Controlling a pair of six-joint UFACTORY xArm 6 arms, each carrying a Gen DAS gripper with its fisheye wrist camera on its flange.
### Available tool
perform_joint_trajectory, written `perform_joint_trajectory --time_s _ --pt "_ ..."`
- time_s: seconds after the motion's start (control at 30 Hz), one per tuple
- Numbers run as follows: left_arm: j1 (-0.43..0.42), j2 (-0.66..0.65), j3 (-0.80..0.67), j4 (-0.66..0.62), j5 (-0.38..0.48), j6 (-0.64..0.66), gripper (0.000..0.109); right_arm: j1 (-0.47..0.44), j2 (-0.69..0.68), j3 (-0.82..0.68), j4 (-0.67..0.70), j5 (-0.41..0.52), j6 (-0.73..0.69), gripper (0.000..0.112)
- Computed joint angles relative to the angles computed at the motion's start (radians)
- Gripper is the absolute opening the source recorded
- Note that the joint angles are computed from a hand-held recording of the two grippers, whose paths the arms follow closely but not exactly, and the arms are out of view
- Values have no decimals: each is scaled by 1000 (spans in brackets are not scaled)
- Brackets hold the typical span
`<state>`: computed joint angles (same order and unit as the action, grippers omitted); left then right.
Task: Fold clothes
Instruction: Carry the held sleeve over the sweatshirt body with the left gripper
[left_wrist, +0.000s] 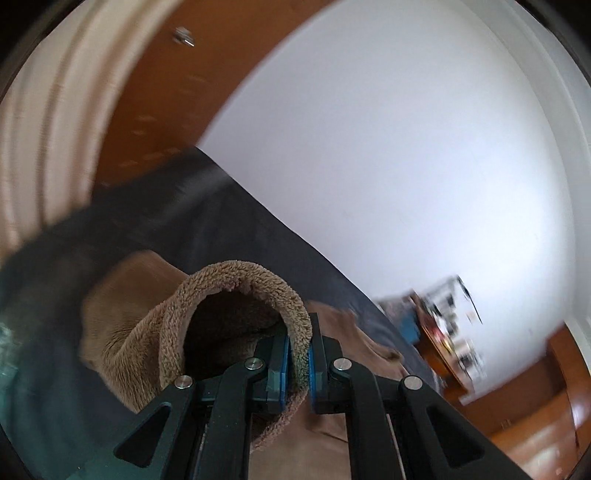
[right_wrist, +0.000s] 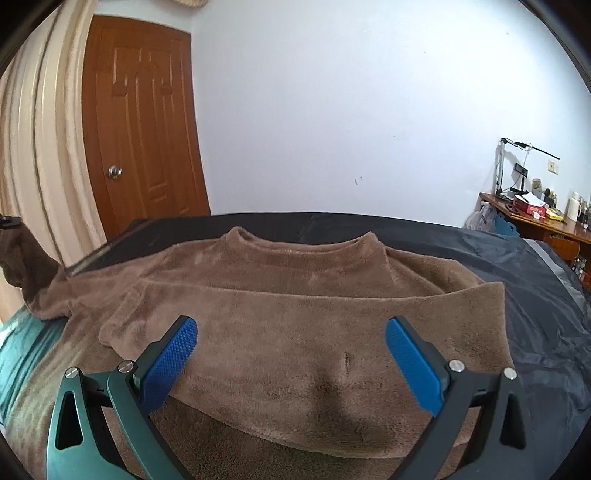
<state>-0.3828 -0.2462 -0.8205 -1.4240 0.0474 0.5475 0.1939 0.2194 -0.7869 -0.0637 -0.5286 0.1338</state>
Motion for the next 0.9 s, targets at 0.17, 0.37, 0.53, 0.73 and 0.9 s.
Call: perform_joint_trajectory --time_s 0.17,0.37,0.53,0.73,0.9 --pt "-81 196 -163 101 31 -85 8 -25 1 -3 -66 1 75 102" --pt "-159 370 -324 208 75 -203 8 -21 -4 -3 -73 9 61 102" --pt "-214 488 -470 273 123 -249 8 -28 -5 -2 -88 8 76 102" --pt "-259 644 -672 438 233 -382 8 -53 -7 -4 -120 11 126 102" --pt "-256 790 -856 613 445 -559 9 -66 -14 5 -114 -1 140 102"
